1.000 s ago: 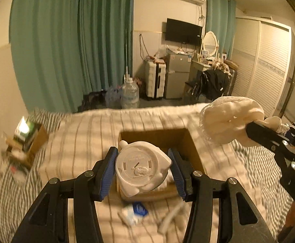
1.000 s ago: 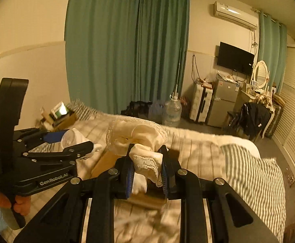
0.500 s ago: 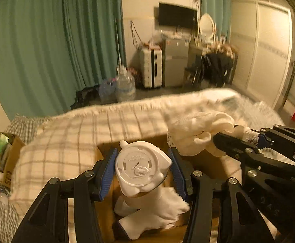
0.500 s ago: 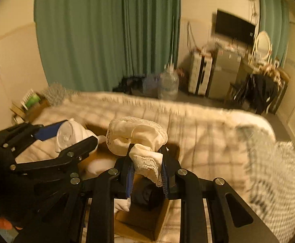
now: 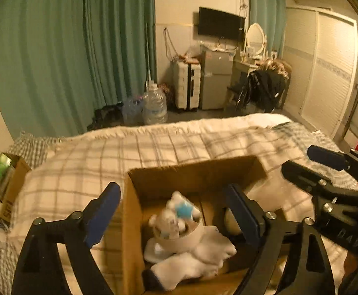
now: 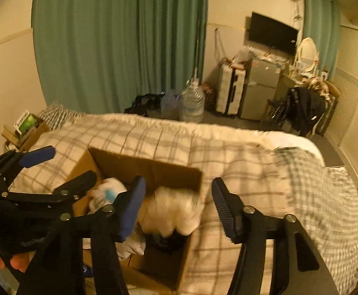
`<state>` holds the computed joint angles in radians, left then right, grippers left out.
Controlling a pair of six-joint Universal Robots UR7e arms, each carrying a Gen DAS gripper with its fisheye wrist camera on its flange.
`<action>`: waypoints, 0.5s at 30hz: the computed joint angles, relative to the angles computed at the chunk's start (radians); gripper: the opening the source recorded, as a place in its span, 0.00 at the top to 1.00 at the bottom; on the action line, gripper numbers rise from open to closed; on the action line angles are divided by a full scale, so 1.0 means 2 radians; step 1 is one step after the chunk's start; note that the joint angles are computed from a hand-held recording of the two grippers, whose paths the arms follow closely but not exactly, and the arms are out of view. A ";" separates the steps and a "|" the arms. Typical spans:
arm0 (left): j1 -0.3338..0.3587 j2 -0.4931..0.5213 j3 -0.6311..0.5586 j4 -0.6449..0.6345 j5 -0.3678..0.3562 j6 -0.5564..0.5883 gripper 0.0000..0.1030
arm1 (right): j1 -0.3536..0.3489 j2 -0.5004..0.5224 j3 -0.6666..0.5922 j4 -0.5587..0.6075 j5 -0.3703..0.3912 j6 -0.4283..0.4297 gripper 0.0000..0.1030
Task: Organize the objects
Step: 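Lower the plastic part and cloth bundle into the box and open both tools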
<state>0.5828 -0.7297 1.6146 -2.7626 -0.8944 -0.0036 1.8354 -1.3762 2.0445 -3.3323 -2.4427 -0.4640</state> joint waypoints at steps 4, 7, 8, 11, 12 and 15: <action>-0.018 -0.037 0.032 -0.010 0.007 0.006 0.06 | 0.044 -0.015 0.006 -0.008 -0.047 -0.006 0.34; -0.033 -0.069 0.064 -0.013 0.021 0.005 0.05 | 0.080 -0.026 0.016 -0.018 -0.082 -0.011 0.26; -0.037 -0.079 0.074 -0.013 0.025 0.004 0.05 | 0.092 -0.030 0.021 -0.018 -0.096 -0.004 0.25; -0.051 -0.110 0.114 -0.018 0.047 -0.012 0.05 | 0.118 -0.045 0.043 -0.013 -0.121 0.025 0.18; -0.054 -0.117 0.124 -0.024 0.056 -0.015 0.05 | 0.125 -0.048 0.053 -0.015 -0.129 0.036 0.13; -0.060 -0.138 0.163 -0.037 0.070 -0.033 0.05 | 0.135 -0.055 0.083 -0.028 -0.140 0.066 0.11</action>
<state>0.4625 -1.0051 1.9402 -2.8369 -0.7540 -0.0689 2.1063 -1.4867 2.2110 -3.3885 -2.7222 -0.3325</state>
